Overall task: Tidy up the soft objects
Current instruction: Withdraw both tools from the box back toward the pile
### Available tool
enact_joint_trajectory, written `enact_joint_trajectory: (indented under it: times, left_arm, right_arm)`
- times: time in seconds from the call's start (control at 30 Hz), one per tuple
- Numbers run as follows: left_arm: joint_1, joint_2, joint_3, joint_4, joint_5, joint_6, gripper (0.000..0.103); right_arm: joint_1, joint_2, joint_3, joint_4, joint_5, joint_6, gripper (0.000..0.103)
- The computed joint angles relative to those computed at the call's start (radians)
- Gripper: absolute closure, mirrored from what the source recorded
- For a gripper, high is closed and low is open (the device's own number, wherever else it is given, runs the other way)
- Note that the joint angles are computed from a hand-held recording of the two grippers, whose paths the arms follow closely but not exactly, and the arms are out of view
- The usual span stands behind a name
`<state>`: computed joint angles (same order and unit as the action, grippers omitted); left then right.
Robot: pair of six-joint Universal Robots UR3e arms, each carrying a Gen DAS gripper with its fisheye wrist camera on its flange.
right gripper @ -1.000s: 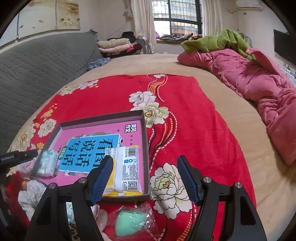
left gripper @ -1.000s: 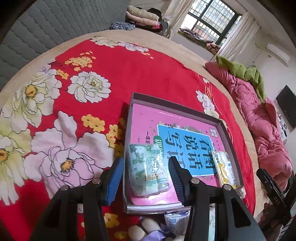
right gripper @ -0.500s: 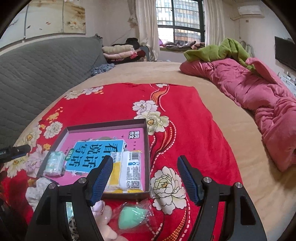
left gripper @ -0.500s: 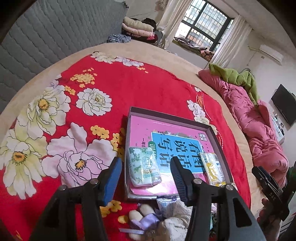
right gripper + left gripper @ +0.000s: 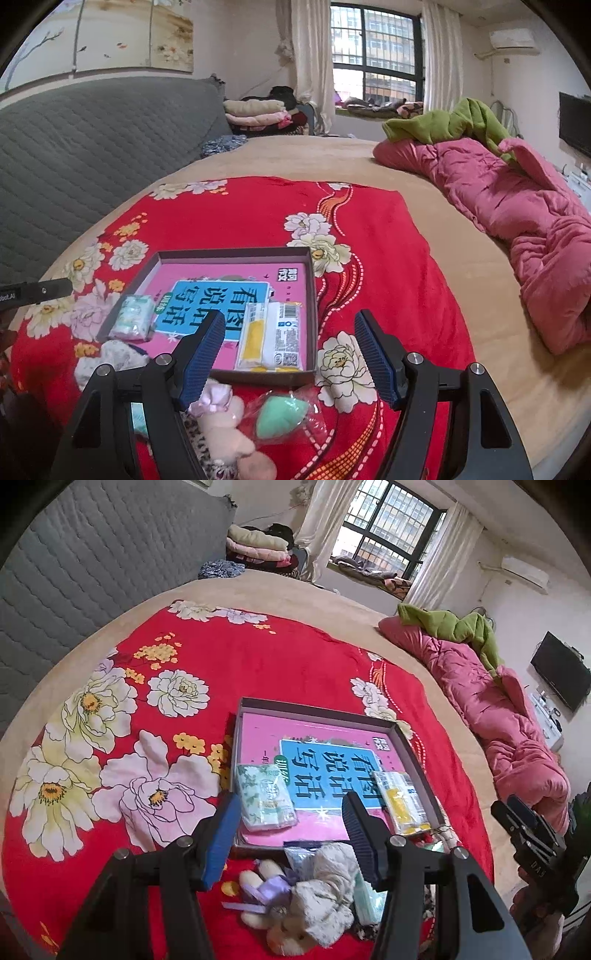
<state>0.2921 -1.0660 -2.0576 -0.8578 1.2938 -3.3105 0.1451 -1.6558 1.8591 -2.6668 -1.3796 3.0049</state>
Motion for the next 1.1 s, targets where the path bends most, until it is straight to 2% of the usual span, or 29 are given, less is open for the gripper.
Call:
enact_joint_trajectory:
  times: [0.3, 0.63, 1.1]
  left_arm:
    - [0.003, 0.090, 0.020, -0.087, -0.006, 0.009, 0.046]
    - [-0.066, 0.155, 0.030, -0.167, 0.050, -0.006, 0.046]
    - [-0.164, 0.191, -0.006, -0.196, 0.120, -0.046, 0.046]
  right_arm:
    - [0.010, -0.118, 0.076, 0.042, 0.011, -0.043, 0.029]
    - [0.014, -0.259, 0.176, 0.101, 0.034, -0.091, 0.029]
    - [0.061, -0.357, 0.296, 0.119, 0.042, -0.131, 0.029]
